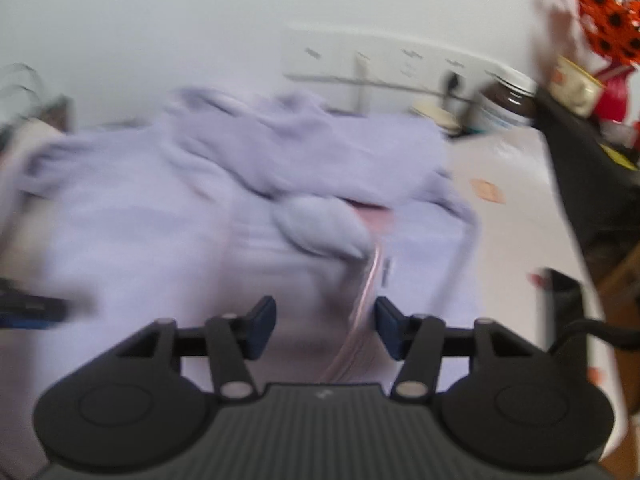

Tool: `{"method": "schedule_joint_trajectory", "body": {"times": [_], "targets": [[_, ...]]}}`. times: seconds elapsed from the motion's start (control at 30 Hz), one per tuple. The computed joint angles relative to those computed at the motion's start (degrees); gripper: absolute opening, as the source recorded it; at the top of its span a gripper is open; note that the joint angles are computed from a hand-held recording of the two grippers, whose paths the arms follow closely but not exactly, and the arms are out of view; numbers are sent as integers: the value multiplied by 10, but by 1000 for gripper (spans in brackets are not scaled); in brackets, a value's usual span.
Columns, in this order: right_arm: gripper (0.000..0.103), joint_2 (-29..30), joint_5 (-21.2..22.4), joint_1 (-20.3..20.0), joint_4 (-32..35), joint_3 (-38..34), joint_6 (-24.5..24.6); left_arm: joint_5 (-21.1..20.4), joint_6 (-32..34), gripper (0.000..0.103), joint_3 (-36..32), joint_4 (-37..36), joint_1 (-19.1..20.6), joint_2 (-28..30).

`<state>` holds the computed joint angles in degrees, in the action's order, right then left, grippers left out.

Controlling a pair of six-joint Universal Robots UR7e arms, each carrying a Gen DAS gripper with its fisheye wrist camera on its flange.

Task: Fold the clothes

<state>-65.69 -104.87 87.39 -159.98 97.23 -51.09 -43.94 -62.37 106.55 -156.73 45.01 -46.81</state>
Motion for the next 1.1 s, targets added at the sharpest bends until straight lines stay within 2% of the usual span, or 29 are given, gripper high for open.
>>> {"method": "schedule_joint_trajectory", "body": {"times": [0.03, 0.13, 0.23, 0.3, 0.47, 0.6, 0.7, 0.83, 0.97, 1.0, 1.03, 1.1], "targets": [[54, -3, 13, 2, 29, 2, 2, 0, -1, 57, 2, 0, 0, -3], [54, 14, 4, 7, 51, 8, -11, 6, 0, 57, 8, 4, -1, -12], [54, 36, -27, 12, 29, 14, 0, 14, 6, 57, 22, 2, -3, -28], [54, 34, -27, 15, 6, 26, 12, 26, 0, 57, 34, 7, -5, -42], [54, -6, 26, 17, 15, 58, 2, 41, -31, 57, 54, 24, -2, -68], [54, -14, 53, 16, 39, 66, 7, 33, -24, 57, 59, 17, 3, -75], [54, 5, 2, 20, 22, 61, 30, 23, -12, 57, 60, 6, 5, -74], [53, 34, -48, 12, 29, 33, 98, 10, -2, 57, 61, 1, 7, -76], [54, 34, -39, 2, 3, 44, 105, 8, 4, 57, 59, 2, 8, -80], [50, 32, -34, 2, 7, 45, 108, 7, 5, 57, 59, 1, 9, -81], [33, 27, -26, 2, 19, 47, 110, 6, 8, 57, 59, -2, 9, -82], [17, 17, -3, 3, 41, 51, 106, 10, 9, 57, 61, -9, 6, -84]]}}
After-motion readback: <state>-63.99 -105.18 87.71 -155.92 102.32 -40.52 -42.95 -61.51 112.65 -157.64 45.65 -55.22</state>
